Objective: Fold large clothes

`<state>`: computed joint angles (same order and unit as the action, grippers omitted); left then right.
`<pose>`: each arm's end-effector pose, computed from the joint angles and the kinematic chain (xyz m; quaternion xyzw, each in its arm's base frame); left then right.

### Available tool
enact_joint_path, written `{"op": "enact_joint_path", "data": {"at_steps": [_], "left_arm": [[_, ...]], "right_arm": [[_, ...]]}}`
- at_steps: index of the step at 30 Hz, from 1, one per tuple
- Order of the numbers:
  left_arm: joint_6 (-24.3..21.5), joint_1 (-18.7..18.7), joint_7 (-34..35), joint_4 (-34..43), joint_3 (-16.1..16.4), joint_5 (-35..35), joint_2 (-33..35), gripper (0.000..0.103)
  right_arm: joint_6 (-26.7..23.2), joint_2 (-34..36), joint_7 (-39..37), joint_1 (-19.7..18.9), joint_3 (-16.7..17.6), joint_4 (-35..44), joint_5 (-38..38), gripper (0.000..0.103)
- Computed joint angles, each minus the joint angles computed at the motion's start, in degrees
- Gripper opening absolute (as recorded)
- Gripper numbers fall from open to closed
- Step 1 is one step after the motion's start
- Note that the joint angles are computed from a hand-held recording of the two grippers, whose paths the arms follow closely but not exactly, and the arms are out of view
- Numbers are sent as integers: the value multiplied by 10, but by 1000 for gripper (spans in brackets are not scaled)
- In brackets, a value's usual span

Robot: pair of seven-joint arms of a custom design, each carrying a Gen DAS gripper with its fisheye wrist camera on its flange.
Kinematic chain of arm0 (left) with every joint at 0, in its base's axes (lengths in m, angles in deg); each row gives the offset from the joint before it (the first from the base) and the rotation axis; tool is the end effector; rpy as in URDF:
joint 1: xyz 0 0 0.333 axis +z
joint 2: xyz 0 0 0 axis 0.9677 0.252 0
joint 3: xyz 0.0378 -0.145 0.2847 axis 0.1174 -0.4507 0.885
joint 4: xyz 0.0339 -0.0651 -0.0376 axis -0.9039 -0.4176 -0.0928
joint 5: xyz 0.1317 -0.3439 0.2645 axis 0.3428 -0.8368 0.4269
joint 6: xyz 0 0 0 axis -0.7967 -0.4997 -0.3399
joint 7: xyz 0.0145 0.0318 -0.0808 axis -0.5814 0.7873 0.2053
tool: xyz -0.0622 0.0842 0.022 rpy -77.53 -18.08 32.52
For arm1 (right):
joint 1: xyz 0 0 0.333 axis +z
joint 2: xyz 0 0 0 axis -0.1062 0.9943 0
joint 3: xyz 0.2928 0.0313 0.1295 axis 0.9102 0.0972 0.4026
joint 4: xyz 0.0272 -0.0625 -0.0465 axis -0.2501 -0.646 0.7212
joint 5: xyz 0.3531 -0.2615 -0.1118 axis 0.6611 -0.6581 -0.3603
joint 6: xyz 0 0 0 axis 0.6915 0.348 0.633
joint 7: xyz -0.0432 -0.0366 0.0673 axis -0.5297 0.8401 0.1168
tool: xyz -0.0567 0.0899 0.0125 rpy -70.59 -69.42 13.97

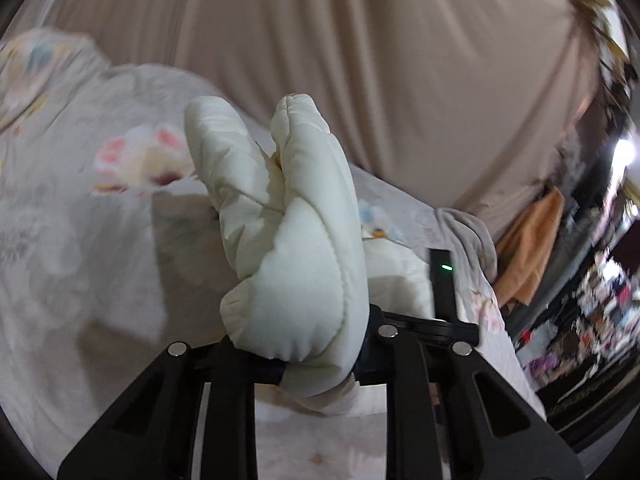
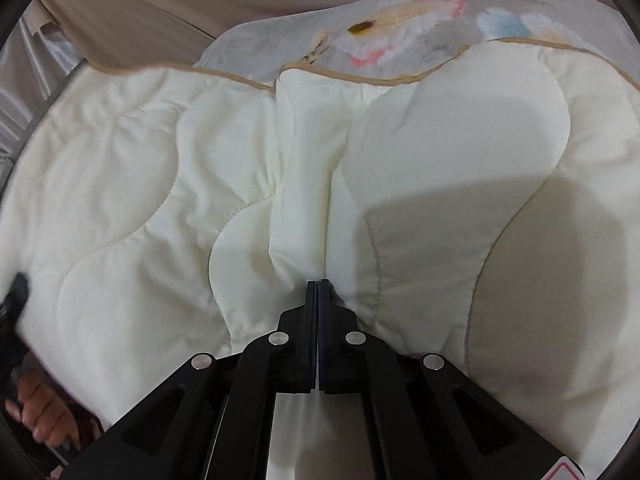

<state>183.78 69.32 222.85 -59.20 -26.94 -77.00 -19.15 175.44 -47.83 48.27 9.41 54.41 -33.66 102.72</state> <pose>0.6721 -0.2444 0.5734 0.4528 -0.7255 0.5183 0.0003 0.7121 0.2163 0.4356 -0.5908 0.7351 -0.0566 0.3276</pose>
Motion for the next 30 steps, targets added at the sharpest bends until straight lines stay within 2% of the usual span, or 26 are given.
{"op": "enact_joint_path", "data": {"at_steps": [2,6,9,11,13,15,16,19,22,24,26,30], "left_arm": [[3,-10,35,-7,-9,1,-13,20],[20,-47,56,2,-23,45,-8,20],[39,-63,58,12,-32,66,0,19],[45,-69,46,18,-34,82,3,19],[50,-70,39,16,-35,90,0,19],[54,-71,28,17,-35,101,1,19],[56,-72,23,20,-36,103,4,19],[57,-76,4,29,-41,109,10,19],[66,-88,-19,35,-47,142,17,19],[75,-97,-32,41,-53,168,25,19],[75,-106,-50,53,-60,196,42,19],[65,-123,-100,83,-70,266,81,19]], "right_arm": [[0,13,0,4,-2,15,-9,0],[7,26,10,14,-8,30,-29,0],[50,-26,-16,-7,13,-35,22,0],[73,-82,-72,-24,32,-99,70,1],[76,-137,-99,-20,32,-157,86,1],[69,-170,-162,-14,37,-196,151,2],[57,-177,-188,-9,37,-207,177,2],[61,-153,-167,8,32,-209,132,0],[92,-132,-233,5,43,-203,212,0],[90,-137,-271,0,48,-206,267,0],[79,-145,-267,0,42,-208,279,0],[77,-232,-232,8,29,-297,258,0]]}}
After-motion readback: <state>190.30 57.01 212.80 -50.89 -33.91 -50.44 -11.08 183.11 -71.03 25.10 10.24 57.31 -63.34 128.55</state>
